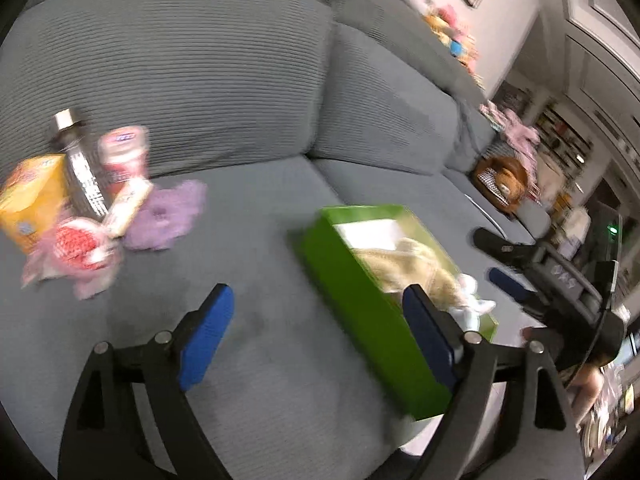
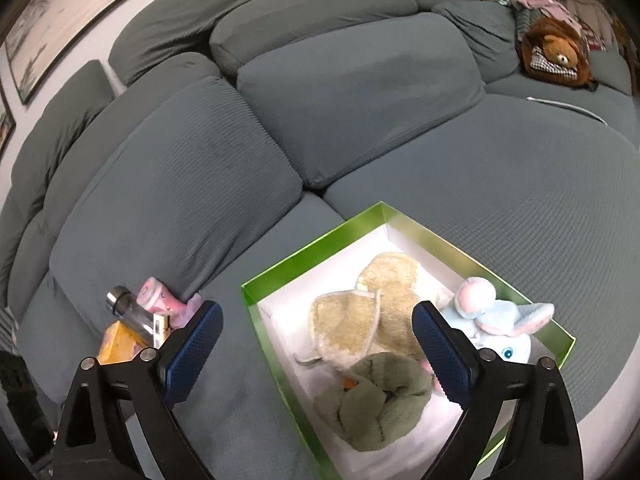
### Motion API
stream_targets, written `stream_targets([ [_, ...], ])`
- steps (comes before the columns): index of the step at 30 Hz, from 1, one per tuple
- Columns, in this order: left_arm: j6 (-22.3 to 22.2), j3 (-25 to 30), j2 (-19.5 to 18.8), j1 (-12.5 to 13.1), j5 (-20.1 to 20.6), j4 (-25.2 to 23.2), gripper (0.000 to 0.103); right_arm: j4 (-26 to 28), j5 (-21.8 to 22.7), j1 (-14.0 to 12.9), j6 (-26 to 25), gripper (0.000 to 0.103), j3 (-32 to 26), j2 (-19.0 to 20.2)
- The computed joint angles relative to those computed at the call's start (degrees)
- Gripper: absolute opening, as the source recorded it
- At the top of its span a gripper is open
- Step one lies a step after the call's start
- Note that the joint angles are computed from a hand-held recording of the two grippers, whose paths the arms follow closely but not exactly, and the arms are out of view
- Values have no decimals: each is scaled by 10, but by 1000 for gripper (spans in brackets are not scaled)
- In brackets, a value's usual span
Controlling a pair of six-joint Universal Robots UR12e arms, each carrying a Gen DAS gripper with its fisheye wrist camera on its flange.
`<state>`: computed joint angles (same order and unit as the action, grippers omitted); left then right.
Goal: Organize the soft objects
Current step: 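Move the right gripper back toward the pile of items, then reach the right gripper toward the white bar beside the pile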
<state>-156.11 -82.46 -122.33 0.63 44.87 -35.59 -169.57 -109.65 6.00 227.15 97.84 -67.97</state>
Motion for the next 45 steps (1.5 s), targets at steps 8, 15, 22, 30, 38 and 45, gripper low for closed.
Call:
stream_targets([
  [8,-112,-12,-10,40,88,113,90,0,-18,20,-47,96,-29,15],
  [15,-158,-14,-31,59,129,142,101,-25,1,38,-120,96,-62,38],
  [22,-235,-2,-52,68,200,158,101,-43,83,49,-177,96,-121,83],
  [30,-265,1,-59,71,261,190,101,33,192,53,-183,96,-238,160],
  [38,-289,16,-64,81,223,151,101,159,192,53,-162,70,-359,224],
  [45,-290,22,-67,81,222,149,101,304,140,54,-149,51,-490,303],
])
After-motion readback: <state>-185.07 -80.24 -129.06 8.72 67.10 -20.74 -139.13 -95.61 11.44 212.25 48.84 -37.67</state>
